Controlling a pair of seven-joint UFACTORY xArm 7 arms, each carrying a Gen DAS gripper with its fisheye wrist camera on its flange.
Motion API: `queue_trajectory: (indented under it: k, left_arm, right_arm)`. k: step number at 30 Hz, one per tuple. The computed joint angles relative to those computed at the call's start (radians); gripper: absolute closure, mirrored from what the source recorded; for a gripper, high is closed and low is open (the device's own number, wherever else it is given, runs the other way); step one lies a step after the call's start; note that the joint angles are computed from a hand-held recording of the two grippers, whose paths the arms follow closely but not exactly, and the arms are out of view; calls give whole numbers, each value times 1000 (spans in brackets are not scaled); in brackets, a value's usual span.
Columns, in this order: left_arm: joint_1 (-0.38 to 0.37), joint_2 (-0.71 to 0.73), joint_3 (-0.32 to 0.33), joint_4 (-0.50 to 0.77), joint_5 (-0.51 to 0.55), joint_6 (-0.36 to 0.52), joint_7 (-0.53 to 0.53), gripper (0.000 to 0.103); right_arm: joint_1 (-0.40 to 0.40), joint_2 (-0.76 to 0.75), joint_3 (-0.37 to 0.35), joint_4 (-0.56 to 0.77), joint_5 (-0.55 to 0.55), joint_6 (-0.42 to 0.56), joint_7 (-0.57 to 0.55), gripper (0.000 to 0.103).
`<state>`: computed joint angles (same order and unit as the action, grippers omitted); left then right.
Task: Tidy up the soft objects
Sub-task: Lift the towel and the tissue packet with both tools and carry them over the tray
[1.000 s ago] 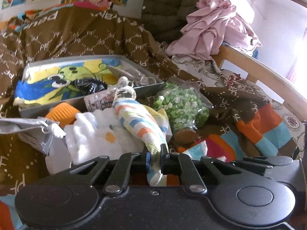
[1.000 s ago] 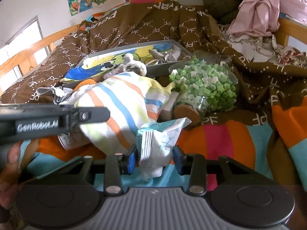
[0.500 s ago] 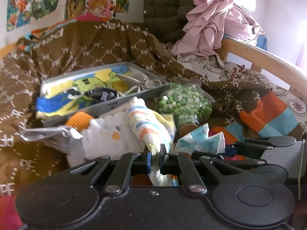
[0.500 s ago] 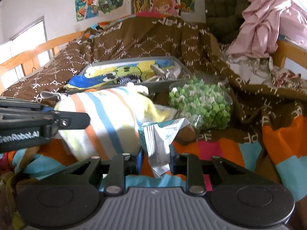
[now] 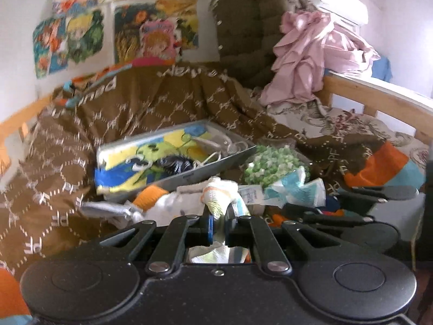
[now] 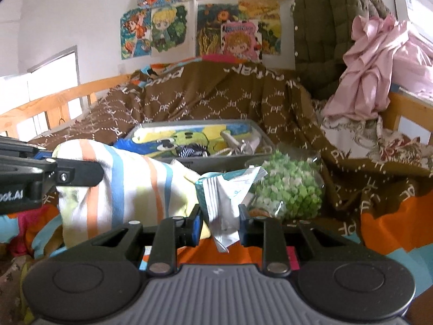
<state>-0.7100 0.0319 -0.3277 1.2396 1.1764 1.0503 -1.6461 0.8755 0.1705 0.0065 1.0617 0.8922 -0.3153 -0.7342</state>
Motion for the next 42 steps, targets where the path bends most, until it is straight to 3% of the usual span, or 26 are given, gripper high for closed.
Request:
queue_trajectory:
  k: [10,21,25,29,36,42]
  left_arm:
    - [-60,33,-3,103,61,64,89,96]
    - [-11,-20,4,122,134,111,136,96]
    - [36,-29,18,126,161,86,149,96]
    - [86,-32,38,125,193,48,126,96]
    - [179,-5,94,111,258,-73,36,96]
    - [246,41,149,84,317,-192,-63,96]
  right_arm:
    - [-196,-43,154,-92,-302,-88,285,74]
    - [-291,-6,204,-56,-610,-111,505,74]
    - [-307,61,211,39,-714,-92,568,74]
    - [-263,158,171,172,-763,-59,559,74]
    - [-182,384,84,504,-799,35,564,74]
    - [-176,590,43,818,-851,171,621,74]
